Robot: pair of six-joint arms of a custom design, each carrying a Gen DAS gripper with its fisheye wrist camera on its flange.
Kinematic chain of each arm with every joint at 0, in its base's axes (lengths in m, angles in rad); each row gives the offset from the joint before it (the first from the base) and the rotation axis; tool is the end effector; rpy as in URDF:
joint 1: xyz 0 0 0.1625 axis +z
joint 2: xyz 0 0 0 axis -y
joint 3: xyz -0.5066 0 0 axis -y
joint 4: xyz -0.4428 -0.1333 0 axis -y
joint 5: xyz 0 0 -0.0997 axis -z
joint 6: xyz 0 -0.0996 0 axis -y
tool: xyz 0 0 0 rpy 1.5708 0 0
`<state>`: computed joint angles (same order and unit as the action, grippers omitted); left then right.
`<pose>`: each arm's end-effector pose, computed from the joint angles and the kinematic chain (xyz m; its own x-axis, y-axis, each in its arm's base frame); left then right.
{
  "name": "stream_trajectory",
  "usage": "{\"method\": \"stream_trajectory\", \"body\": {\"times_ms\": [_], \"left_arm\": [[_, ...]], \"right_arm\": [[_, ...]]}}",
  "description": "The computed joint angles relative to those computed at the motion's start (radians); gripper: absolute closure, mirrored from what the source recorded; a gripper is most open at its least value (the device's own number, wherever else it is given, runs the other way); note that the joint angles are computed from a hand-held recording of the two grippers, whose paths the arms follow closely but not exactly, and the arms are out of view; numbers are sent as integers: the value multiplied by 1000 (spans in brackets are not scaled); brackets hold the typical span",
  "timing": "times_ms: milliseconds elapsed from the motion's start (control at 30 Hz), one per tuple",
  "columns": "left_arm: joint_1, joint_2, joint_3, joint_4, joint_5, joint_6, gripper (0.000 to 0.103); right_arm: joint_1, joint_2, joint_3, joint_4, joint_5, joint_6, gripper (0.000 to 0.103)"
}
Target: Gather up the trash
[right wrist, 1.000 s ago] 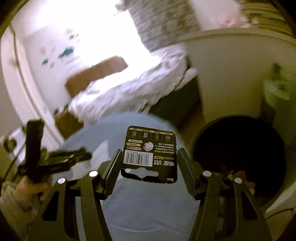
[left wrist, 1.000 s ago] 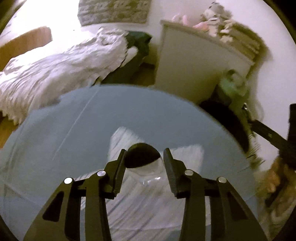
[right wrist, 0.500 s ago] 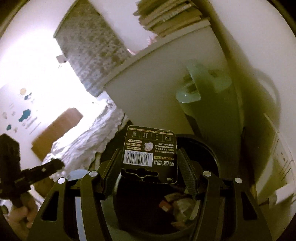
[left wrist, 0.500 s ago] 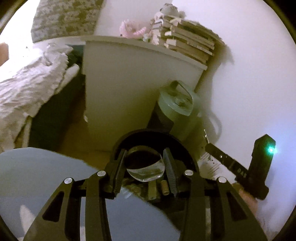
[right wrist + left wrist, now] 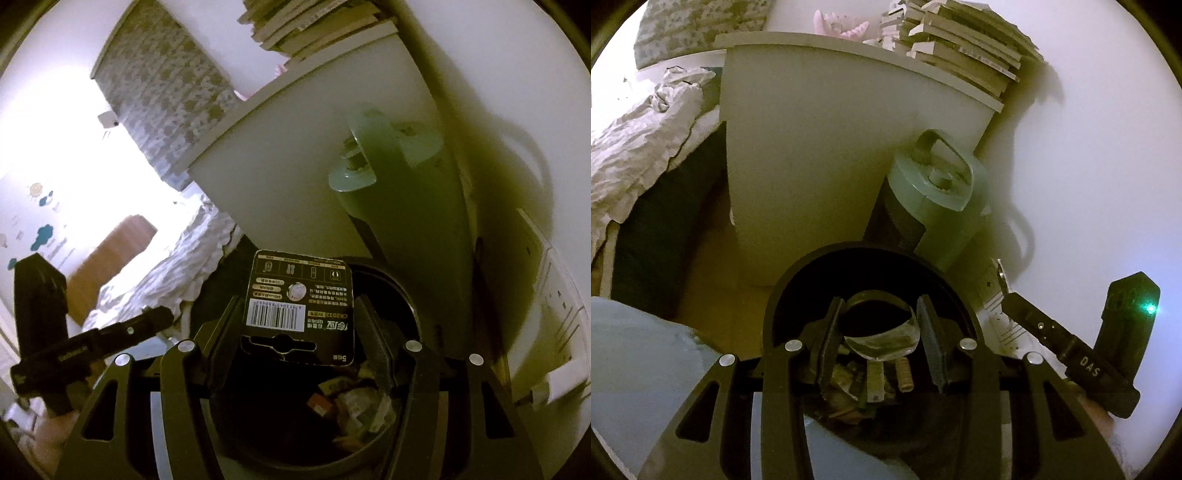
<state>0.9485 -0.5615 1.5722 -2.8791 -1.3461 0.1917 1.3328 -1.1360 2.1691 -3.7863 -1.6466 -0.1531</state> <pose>-0.3329 -0.7308 -0.0065 -0.7088 0.6537 -0.2650 0.7052 0.6644 -0.2473 -0.0121 -0.5834 0.2963 -0.9550 0.2435 0.1695 -0.0570 0.4100 -0.9103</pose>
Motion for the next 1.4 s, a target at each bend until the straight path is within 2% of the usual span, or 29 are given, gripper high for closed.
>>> {"method": "stream_trajectory", "body": {"times_ms": [300, 333, 367, 400, 433, 500, 667, 733, 800, 900, 1067, 1233, 1267, 1300, 1400], "left_arm": [[0, 7, -12, -11, -39, -3, 59], [0, 5, -10, -11, -42, -7, 55], [-1, 2, -7, -14, -43, -9, 41], [-2, -5, 4, -29, -41, -10, 33], [-4, -11, 16, -49, -37, -7, 24], [-9, -28, 43, -88, -26, 4, 13], [-17, -86, 111, -135, -17, 4, 11], [-22, -115, 149, -164, 0, 11, 5], [-32, -156, 208, -211, 44, 22, 5], [-44, -225, 296, -255, 151, 8, 5], [-70, -333, 456, -397, 469, -48, 5], [-73, -440, 591, -536, 696, -87, 5], [-74, -459, 619, -571, 743, -95, 5], [-75, -472, 636, -584, 770, -106, 5], [-82, -511, 679, -585, 868, -161, 5]], "right_arm": [[-7, 1, 2, -5, -20, 27, 41], [-8, 1, 0, -1, -23, 31, 41], [-9, 1, -1, 3, -26, 37, 38], [-9, 1, -1, 2, -29, 42, 32], [-9, 3, -1, -4, -31, 46, 31], [-8, 6, -2, -9, -35, 45, 31], [2, 17, -14, 8, -55, 45, 30], [9, 24, -17, 8, -62, 37, 28], [21, 34, -20, 3, -73, 25, 25], [40, 47, -23, 6, -89, 4, 23], [101, 81, -8, -43, -118, -86, 23], [215, 148, 48, -197, -103, -203, 19], [236, 162, 55, -218, -97, -223, 14], [271, 185, 62, -244, -88, -253, 8], [361, 248, 60, -279, -76, -321, 5]]}}
